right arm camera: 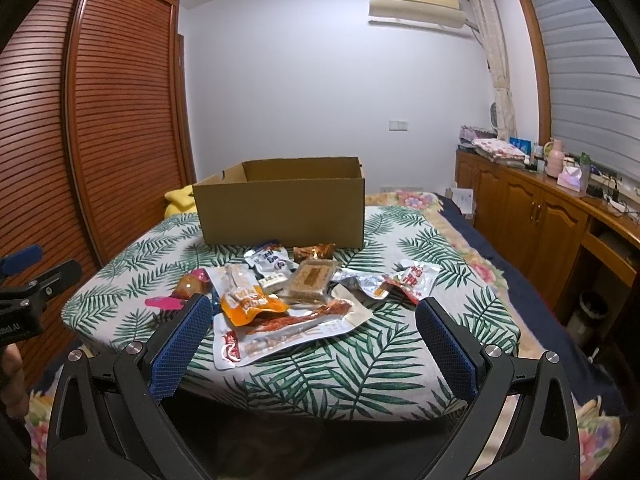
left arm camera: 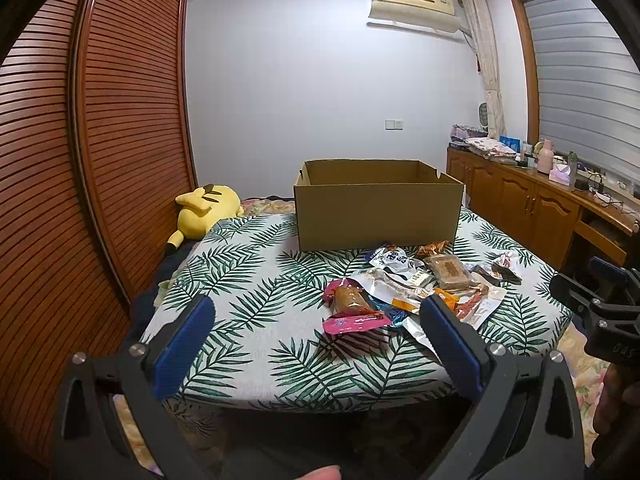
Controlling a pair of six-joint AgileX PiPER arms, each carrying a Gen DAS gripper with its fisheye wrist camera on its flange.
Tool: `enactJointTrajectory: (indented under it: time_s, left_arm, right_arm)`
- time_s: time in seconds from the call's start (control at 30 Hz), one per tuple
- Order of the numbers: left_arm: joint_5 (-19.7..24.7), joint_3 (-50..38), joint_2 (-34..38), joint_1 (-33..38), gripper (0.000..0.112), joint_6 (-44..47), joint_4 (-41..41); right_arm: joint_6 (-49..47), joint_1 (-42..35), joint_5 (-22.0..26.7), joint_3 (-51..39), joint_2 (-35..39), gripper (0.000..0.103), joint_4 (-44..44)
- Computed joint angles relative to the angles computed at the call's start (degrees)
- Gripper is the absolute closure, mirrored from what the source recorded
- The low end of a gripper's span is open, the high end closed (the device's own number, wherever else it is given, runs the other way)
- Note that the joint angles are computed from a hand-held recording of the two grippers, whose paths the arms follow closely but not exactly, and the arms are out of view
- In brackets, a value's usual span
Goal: Organize snacks
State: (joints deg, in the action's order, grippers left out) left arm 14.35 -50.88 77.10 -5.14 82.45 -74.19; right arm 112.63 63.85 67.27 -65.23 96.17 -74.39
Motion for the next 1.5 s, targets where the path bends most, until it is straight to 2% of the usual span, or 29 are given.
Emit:
enactJointTrajectory:
  time_s: [0.33,0.67,0.87,1.0,1.1,1.3,1.43,1.5]
  left_arm:
    - [0.67,-0.06,0.22,0.05,0.009,-1.15,1.08]
    - [1.47,-2.04,5.05,-0.3,0.009,-3.8,4.74]
    - [4.69,-7.45,11.31,-0.44,0.009,-10.6,12.07]
    - [6.7,-12.73,16.01,-0.84,0.011,-15.98,18.1]
    - [10.91,-18.48,20.37,-0.09,0.014,-21.12,21.86]
    - [22.67,-32.64,30.01,0.6,0.019,-30.86,28.04]
    - [26.24,-39.86,34.58,-0.78,0.031,-35.15,32.43]
    - [28.74,-43.88,37.03,-1.24,0.039,-37.27,34.56]
  right_arm:
    - [-0.28,-0.23,-0.39,-0.15,0.24,0.0,0.18]
    - [0.0,-2.48,-4.16,1.43,0.39,0.0,1.02]
    - [-1.57,-5.22,-8.53,1.73,1.07,0.0,0.62]
    - [-3.25,-8.81,-14.96,2.1,1.27,0.0,0.5]
    - [-4.96,-11.8,-20.01,1.71,2.4,0.001,0.84]
    - [-7.43,-16.8,-29.5,1.14,3.58,0.003,0.87]
    - [-13.86,-20.54,-35.02,-1.66,4.58,0.007,3.34]
    - [-18.81,-22.32,-37.86,-3.64,5.36,0.012,6.0]
